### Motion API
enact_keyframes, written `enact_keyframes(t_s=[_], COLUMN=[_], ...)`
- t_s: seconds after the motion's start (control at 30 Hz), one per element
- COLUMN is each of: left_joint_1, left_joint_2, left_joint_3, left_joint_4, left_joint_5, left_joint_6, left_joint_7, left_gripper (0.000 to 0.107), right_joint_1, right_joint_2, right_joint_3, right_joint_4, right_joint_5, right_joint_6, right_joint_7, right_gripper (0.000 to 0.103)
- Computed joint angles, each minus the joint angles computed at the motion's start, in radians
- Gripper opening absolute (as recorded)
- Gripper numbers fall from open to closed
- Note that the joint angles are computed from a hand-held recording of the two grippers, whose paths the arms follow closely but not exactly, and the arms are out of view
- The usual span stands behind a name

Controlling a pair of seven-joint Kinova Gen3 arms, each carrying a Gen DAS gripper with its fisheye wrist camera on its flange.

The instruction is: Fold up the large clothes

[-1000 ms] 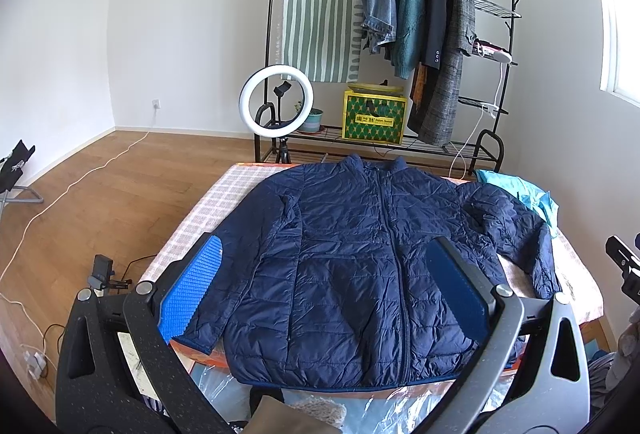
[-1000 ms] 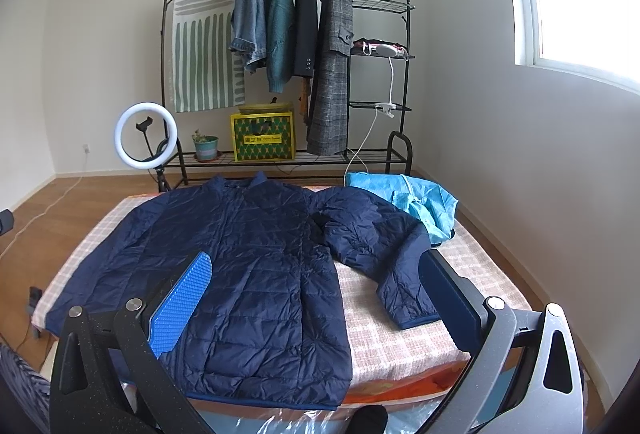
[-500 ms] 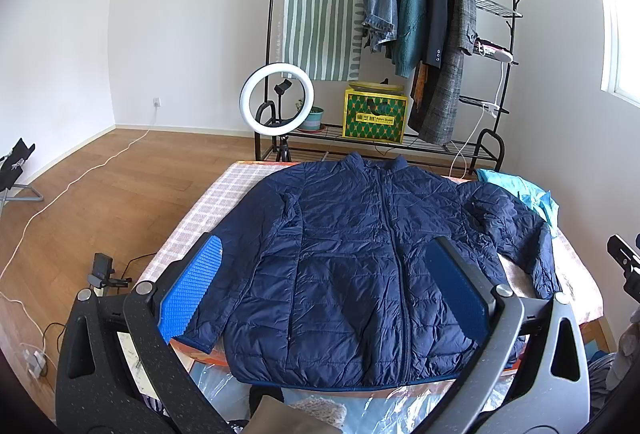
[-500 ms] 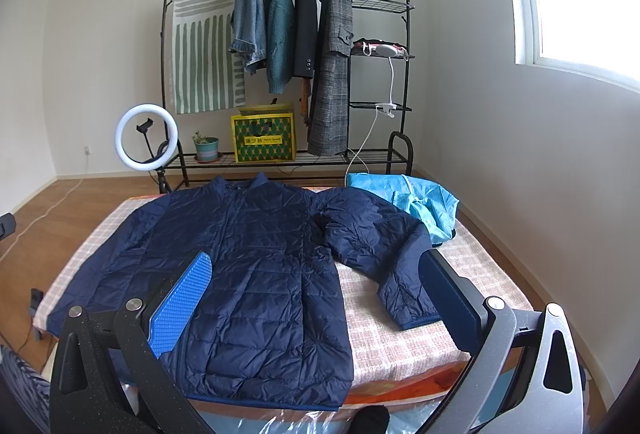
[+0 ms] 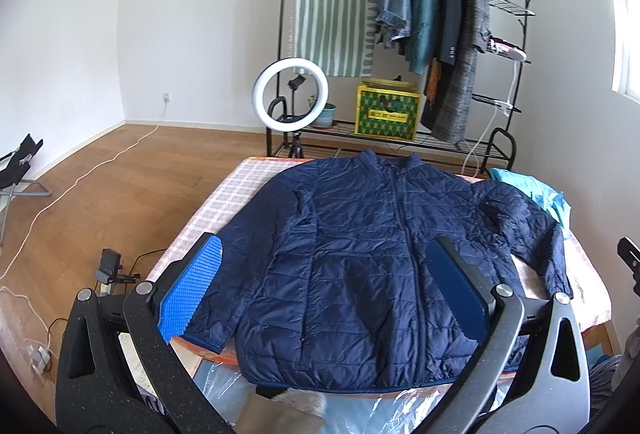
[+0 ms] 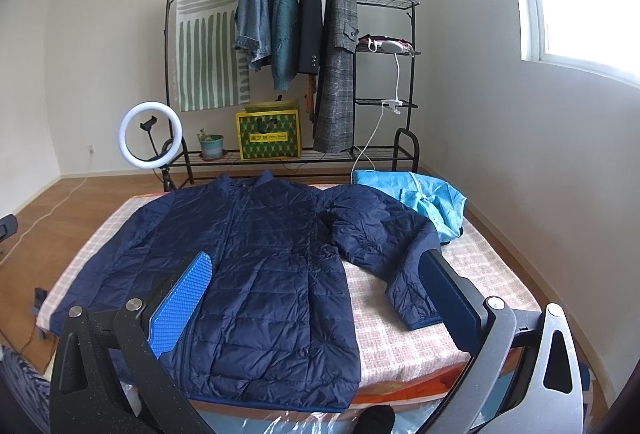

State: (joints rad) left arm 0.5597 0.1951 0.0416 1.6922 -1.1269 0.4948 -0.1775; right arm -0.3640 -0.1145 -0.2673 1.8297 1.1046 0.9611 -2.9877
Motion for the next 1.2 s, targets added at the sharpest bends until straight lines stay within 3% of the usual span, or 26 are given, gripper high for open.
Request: enact_keyframes(t_s=[0.1, 0.23, 0.33, 0.4, 0.47, 0.57, 0.63, 0.73, 0.83, 0.93, 1.1, 1.2], left_joint_1=[-0.111, -0.297, -0.436, -0.528, -0.621, -0.760, -0.824, -0.877, -1.012, -1.110, -1.146, -1.114], left_joint_2=[0.010, 0.021, 0.030, 0.052, 0.084, 0.137, 0.170, 0.203, 0.272, 0.353, 0.450, 0.473], left_joint_3=[0.077, 0.168, 0.240, 0.303, 0.375, 0.471, 0.489, 0.463, 0.549, 0.617, 0.625, 0.592], left_joint_4=[-0.012, 0.025, 0.065, 0.074, 0.055, 0.041, 0.048, 0.070, 0.111, 0.144, 0.170, 0.151], left_joint_5=[0.102, 0.265, 0.387, 0.468, 0.550, 0.672, 0.753, 0.875, 0.997, 1.119, 1.322, 1.425], left_joint_6=[-0.004, -0.129, -0.239, -0.269, -0.245, -0.228, -0.231, -0.231, -0.267, -0.283, -0.343, -0.344], left_joint_7=[-0.075, -0.163, -0.217, -0.247, -0.306, -0.401, -0.445, -0.502, -0.566, -0.641, -0.792, -0.901], left_gripper=[0.103, 0.103, 0.099, 0.088, 0.083, 0.082, 0.082, 0.072, 0.072, 0.072, 0.072, 0.072], right_joint_1=[0.011, 0.082, 0.075, 0.101, 0.184, 0.323, 0.416, 0.555, 0.669, 0.642, 0.425, 0.290], right_joint_2=[0.001, 0.004, 0.014, 0.033, 0.049, 0.090, 0.134, 0.195, 0.265, 0.307, 0.314, 0.302], right_joint_3=[0.021, 0.020, 0.089, 0.104, 0.057, -0.037, -0.111, -0.235, -0.354, -0.323, -0.091, 0.048], right_joint_4=[0.002, 0.004, -0.002, -0.010, -0.006, -0.039, -0.070, -0.114, -0.158, -0.180, -0.199, -0.192], right_joint_5=[-0.009, -0.043, -0.089, -0.109, -0.095, -0.164, -0.231, -0.353, -0.475, -0.597, -0.776, -0.755], right_joint_6=[-0.059, -0.190, -0.312, -0.393, -0.469, -0.544, -0.579, -0.611, -0.618, -0.632, -0.637, -0.650], right_joint_7=[0.017, 0.057, 0.119, 0.151, 0.148, 0.249, 0.330, 0.452, 0.560, 0.661, 0.827, 0.818], right_gripper=[0.103, 0.103, 0.103, 0.103, 0.103, 0.103, 0.103, 0.103, 0.103, 0.103, 0.103, 0.103])
